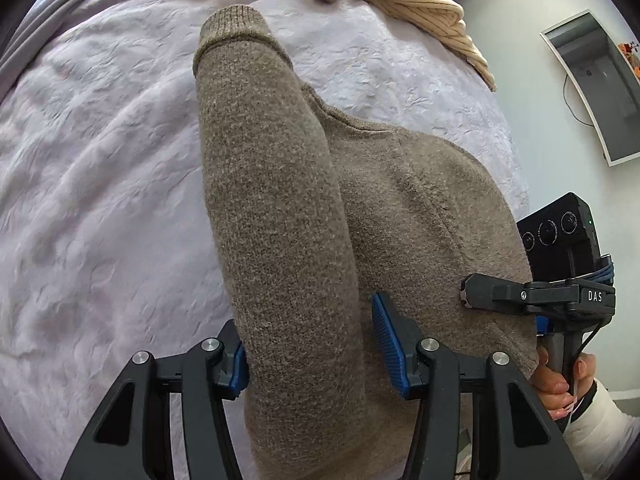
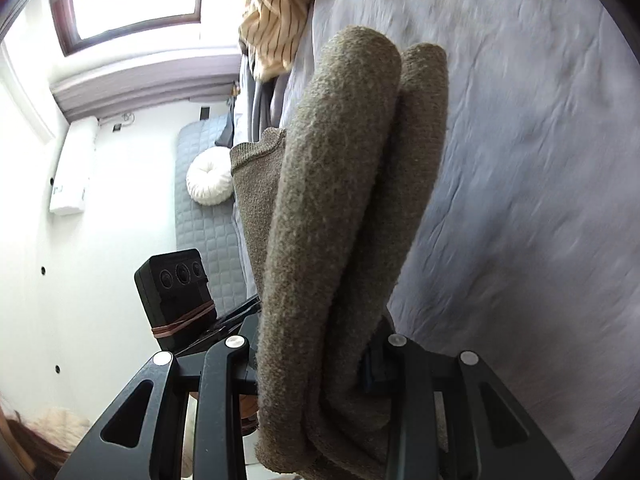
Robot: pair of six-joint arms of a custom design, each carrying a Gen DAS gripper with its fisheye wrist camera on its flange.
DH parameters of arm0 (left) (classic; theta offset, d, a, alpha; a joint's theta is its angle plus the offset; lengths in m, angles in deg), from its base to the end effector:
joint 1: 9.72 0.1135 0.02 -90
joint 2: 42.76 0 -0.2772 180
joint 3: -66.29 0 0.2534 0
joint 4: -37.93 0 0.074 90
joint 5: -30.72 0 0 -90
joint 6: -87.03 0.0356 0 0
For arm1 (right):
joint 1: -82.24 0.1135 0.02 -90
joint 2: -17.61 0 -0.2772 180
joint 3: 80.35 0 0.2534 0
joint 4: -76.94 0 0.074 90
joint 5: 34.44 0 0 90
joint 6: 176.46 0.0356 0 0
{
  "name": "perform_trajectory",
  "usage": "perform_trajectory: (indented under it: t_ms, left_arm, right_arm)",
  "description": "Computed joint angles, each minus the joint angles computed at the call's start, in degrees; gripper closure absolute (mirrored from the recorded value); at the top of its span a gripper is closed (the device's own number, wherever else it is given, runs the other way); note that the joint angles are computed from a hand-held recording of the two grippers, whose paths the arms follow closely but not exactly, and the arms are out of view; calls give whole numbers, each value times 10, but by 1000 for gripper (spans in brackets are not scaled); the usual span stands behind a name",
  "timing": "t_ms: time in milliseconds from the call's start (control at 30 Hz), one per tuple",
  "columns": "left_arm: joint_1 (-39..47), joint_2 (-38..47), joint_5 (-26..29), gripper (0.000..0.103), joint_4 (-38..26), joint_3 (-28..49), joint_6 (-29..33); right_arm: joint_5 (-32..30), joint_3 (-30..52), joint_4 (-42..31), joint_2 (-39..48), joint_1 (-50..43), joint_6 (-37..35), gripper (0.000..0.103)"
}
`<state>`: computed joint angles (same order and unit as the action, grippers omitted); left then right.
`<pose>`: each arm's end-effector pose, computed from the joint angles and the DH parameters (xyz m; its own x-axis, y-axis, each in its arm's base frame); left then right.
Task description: Fold small clothes
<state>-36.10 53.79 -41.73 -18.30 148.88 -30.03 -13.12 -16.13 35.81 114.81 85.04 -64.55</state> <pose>0.2946 -0.1581 0.2262 -0.9850 0.0043 -0.1727 0.0754 0.9104 -0.4068 0.2891 0.0473 0.1670 -0.9929 0.0873 0.0803 0.1056 0.3429 0.9334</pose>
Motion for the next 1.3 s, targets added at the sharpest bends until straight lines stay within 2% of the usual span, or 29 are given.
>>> perform_trajectory:
  t_ms: [100, 167, 233, 267, 333, 433, 500, 567, 633, 700, 767, 833, 900, 1067, 1200, 1300]
  left_arm:
    - [18, -37, -4, 50, 5, -81, 9]
    - [29, -38, -16, 50, 6, -120, 10]
    - [48, -50, -36, 50, 1, -146, 15]
    - [64, -66, -31, 50, 5, -159, 17]
    - [93, -100, -38, 50, 5, -175, 22]
    - [121, -123, -73, 50, -3, -170, 41]
    - [124, -122, -83, 50, -1, -169, 43]
    - [106, -104, -113, 50, 12, -170, 39]
    - [102, -95, -142, 50, 25, -187, 50]
    - [105, -94, -145, 50, 45, -209, 57]
    - [111, -87, -132, 49, 67, -224, 54]
    - [111, -89, -132, 49, 67, -225, 57]
    - [104, -101, -149, 49, 42, -218, 58]
    - [105, -156, -156, 49, -34, -219, 79]
    - [74, -197, -148, 49, -81, -232, 55]
    - [46, -215, -135, 49, -99, -246, 22]
  right_arm:
    - [25, -85, 164, -25, 77, 144, 68]
    - [63, -89, 207, -7, 124, 190, 68]
    - [133, -54, 129, 8, 155, 153, 65]
    - [176, -32, 73, 8, 162, 123, 61]
    - [232, -11, 12, -9, 162, 91, 52]
    - [282, 8, -43, -39, 130, 63, 50]
    - [269, 3, -43, -41, 104, 56, 52]
    - [273, 9, -54, -42, 107, 52, 95]
    - [335, 32, -77, -59, 147, 29, 95]
    - [411, 50, -117, -64, 169, -24, 95]
    - [466, 53, -120, -36, 188, -46, 95]
    - [465, 43, -102, 0, 180, -40, 95]
    - [448, 24, -87, -6, 160, -21, 94]
    - [491, 16, -164, -79, 146, -26, 94]
    - [463, -6, -207, -148, 143, -27, 92]
    - [466, -3, -214, -176, 195, 3, 92]
